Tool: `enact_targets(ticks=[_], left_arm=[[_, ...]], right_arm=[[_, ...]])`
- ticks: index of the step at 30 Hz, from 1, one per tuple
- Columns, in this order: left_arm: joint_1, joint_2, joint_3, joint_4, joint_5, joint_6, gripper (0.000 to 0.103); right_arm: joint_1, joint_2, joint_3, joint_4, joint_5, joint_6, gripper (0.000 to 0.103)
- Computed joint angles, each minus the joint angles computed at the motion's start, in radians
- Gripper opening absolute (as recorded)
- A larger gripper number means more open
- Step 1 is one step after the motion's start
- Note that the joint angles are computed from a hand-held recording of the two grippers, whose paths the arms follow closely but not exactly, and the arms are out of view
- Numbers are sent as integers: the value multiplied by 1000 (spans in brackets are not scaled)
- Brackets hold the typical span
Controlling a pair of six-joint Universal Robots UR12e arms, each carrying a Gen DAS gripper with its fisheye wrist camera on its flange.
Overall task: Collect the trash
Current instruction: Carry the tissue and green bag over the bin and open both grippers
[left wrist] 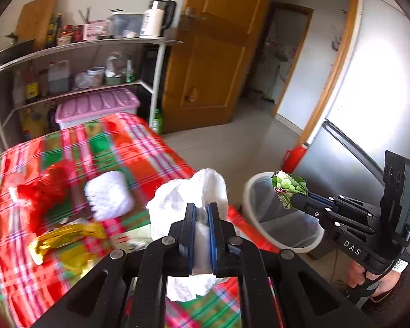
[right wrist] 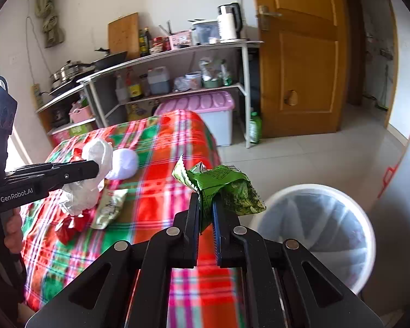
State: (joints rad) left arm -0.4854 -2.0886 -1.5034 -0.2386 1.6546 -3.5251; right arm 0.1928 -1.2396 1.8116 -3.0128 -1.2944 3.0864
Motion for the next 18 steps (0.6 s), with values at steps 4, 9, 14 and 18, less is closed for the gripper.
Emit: enact_targets(ticks=[4, 9, 14, 18], left_arm=[[-17, -50, 81, -27, -52, 40, 8], [-38, -116, 184, -72, -112, 87, 8], [-54, -184, 292, -159, -168, 121, 8], [-63, -233, 369, -227, -199, 129, 9]], right_arm=[[-31, -26, 32, -13, -34, 17, 9], [-70, -48, 61, -4, -72, 26, 9], [-103, -52, 77, 27, -95, 29, 9], [-124, -45, 77, 58, -105, 21, 9]])
